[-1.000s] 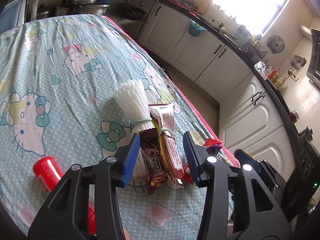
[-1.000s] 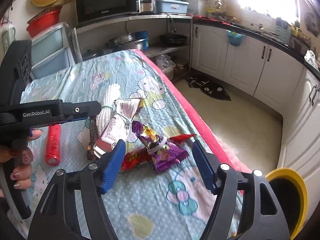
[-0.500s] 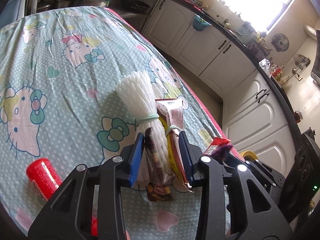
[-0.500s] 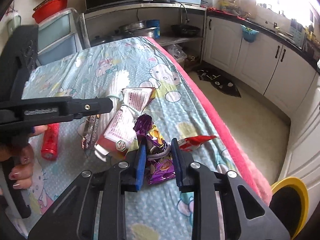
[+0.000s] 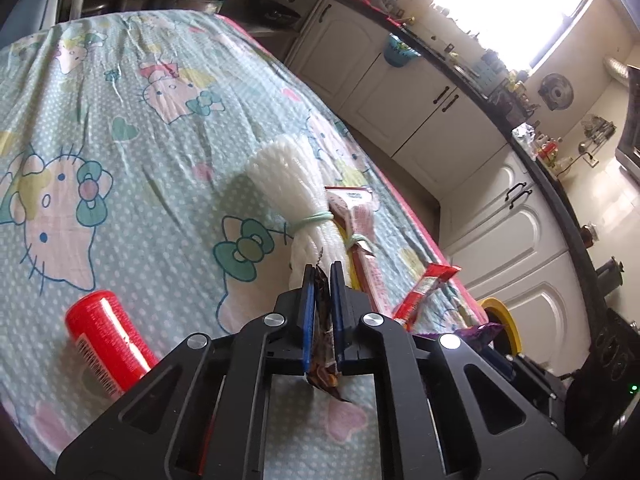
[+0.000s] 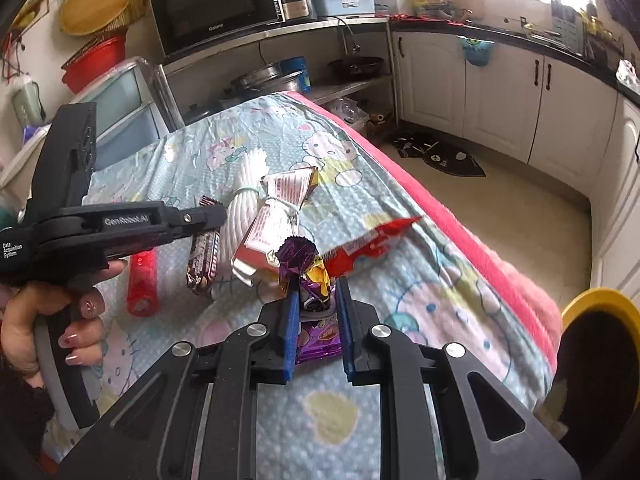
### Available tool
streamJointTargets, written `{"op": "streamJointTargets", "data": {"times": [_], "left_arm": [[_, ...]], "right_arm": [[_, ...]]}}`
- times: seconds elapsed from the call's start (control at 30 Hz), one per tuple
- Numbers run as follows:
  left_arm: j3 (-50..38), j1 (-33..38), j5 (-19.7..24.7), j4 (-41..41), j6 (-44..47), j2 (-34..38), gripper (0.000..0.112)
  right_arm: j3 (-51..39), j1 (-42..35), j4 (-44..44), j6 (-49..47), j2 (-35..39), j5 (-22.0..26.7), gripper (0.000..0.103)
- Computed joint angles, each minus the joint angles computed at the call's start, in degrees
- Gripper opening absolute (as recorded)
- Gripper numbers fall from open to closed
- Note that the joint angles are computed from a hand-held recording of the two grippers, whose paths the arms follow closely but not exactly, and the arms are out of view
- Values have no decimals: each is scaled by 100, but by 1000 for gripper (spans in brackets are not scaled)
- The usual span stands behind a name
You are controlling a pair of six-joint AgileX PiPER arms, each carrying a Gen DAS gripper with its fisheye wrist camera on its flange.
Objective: Collect trash
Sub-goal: 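Grasp the brown chocolate bar with the left tool while the right tool grasps a purple wrapper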
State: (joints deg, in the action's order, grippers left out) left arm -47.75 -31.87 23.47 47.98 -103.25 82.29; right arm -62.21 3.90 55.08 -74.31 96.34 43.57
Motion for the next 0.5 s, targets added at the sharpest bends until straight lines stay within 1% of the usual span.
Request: {"op": "streamJointTargets", "data": {"times": [0.17,0.23,0.37,0.5], "left_arm": [[53,-370,374,407,-325,-242,3],[1,-617,616,565,-467,-297,3],[-158,-1013,974,756,-562,-323,3],[-412,-1290,1183,849,-596,-196,3]], "right_arm": [[249,-249,189,-105,-171,149,16],[317,-350,258,-137,-217,202,16],[444,-569,343,-210,-309,338,16],[571,-774,422,-278,-425,488,16]]}}
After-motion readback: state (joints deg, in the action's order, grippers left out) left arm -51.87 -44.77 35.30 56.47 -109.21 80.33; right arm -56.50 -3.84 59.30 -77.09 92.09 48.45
